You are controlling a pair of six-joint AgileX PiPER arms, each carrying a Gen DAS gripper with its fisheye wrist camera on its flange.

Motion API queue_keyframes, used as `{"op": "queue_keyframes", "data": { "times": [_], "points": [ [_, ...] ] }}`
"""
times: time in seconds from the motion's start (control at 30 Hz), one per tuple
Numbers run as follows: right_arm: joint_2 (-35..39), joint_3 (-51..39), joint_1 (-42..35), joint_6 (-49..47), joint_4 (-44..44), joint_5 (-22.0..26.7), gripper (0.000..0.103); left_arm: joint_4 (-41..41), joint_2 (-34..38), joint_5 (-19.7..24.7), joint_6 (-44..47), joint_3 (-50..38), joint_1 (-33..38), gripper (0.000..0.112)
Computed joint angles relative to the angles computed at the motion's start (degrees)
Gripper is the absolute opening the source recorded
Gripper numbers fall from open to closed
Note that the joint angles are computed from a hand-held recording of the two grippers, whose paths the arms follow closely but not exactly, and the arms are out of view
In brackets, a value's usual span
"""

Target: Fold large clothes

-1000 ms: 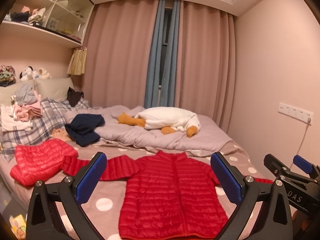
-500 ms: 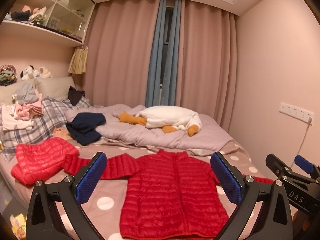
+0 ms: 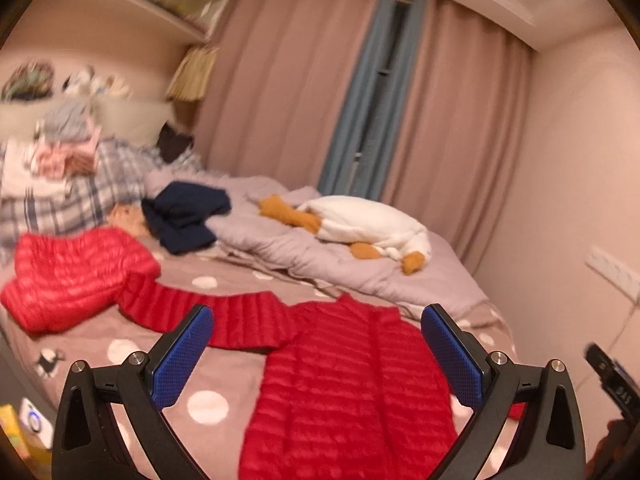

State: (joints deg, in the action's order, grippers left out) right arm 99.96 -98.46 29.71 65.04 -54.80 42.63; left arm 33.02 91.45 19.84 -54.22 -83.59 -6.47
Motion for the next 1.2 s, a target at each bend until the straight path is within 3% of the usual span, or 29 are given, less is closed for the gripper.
{"op": "queue_keyframes", "data": {
  "times": [0.1, 0.23, 0.27, 0.33, 0.43, 0.53, 0.67, 0.73, 0.77, 0.83, 0.9, 0.93, 0.97, 1.0, 1.03, 1.1, 1.13, 1.2],
  "points": [
    [6.61, -6.27, -8.15, -7.2, 10.43, -4.47, 0.103, -6.99, 7.17, -0.21, 4.29, -5.1, 5.94, 0.102],
    [17.32, -16.1, -17.17, -11.59, 19.8, -3.83, 0.103, -22.76, 19.95, -2.42, 14.76, -13.59, 15.65, 0.102],
    [20.08, -18.32, -19.4, -11.54, 21.29, -3.29, 0.103, -27.56, 22.62, -0.76, 18.27, -16.19, 17.45, 0.102],
    [23.77, -19.57, -23.16, -7.84, 21.82, -4.08, 0.103, -34.26, 28.82, 2.4, 20.71, -21.77, 21.11, 0.102],
    [27.39, -16.79, -28.52, 2.03, 22.39, -7.65, 0.101, -51.44, 38.5, 4.67, 30.19, -28.64, 26.47, 0.1],
    [30.95, -15.01, -31.64, 9.51, 24.32, -9.02, 0.085, -57.41, 47.1, 9.5, 30.52, -36.65, 29.23, 0.093],
    [38.95, -25.03, -33.77, 7.68, 26.58, 0.3, 0.083, -55.56, 56.97, 15.45, 25.96, -49.34, 29.75, 0.093],
    [39.54, -24.41, -33.82, 11.39, 24.38, -0.53, 0.083, -59.71, 57.59, 12.5, 28.69, -48.83, 30.29, 0.093],
    [38.74, -21.62, -33.85, 16.02, 21.86, -3.49, 0.084, -65.22, 57.57, 9.85, 33.02, -47.95, 30.66, 0.093],
    [37.31, -17.93, -33.44, 23.5, 17.52, -7.13, 0.086, -76.68, 61.35, 11.43, 39.07, -53.05, 31.71, 0.093],
    [36.24, -13.95, -34.22, 26.65, 15.49, -15.13, 0.087, -85.4, 64.72, 14.78, 46.65, -57.7, 32.76, 0.083],
    [36.6, -13.54, -34.51, 26.95, 15.66, -19.17, 0.087, -86.33, 65.61, 14.96, 48.14, -58.93, 32.53, 0.069],
    [37.21, -13.8, -34.55, 28.11, 14.41, -20.92, 0.087, -85.52, 66.96, 15.15, 47.34, -60.67, 32.1, 0.046],
    [38.17, -15.2, -34.18, 28.03, 13.52, -20.37, 0.086, -82.52, 67.95, 15.39, 44.25, -62.13, 31.72, 0.034],
    [39.62, -18.36, -33.35, 25.65, 14.18, -17.53, 0.082, -80.57, 69.55, 16.17, 42.11, -64.31, 31.57, 0.02],
    [41.06, -21.04, -33.04, 21.8, 17.48, -16.68, 0.054, -83.38, 69.75, 15.84, 44.26, -63.64, 32.01, 0.016],
    [40.97, -20.11, -33.62, 20.37, 20.69, -19.7, 0.027, -86.98, 67.96, 14.15, 47.31, -59.87, 32.19, 0.013],
    [40.77, -16.08, -35.02, 21.35, 25.37, -28.2, 0.012, -88.91, 64.23, 9.89, 49.32, -52.7, 31.8, 0.011]
  ]
}}
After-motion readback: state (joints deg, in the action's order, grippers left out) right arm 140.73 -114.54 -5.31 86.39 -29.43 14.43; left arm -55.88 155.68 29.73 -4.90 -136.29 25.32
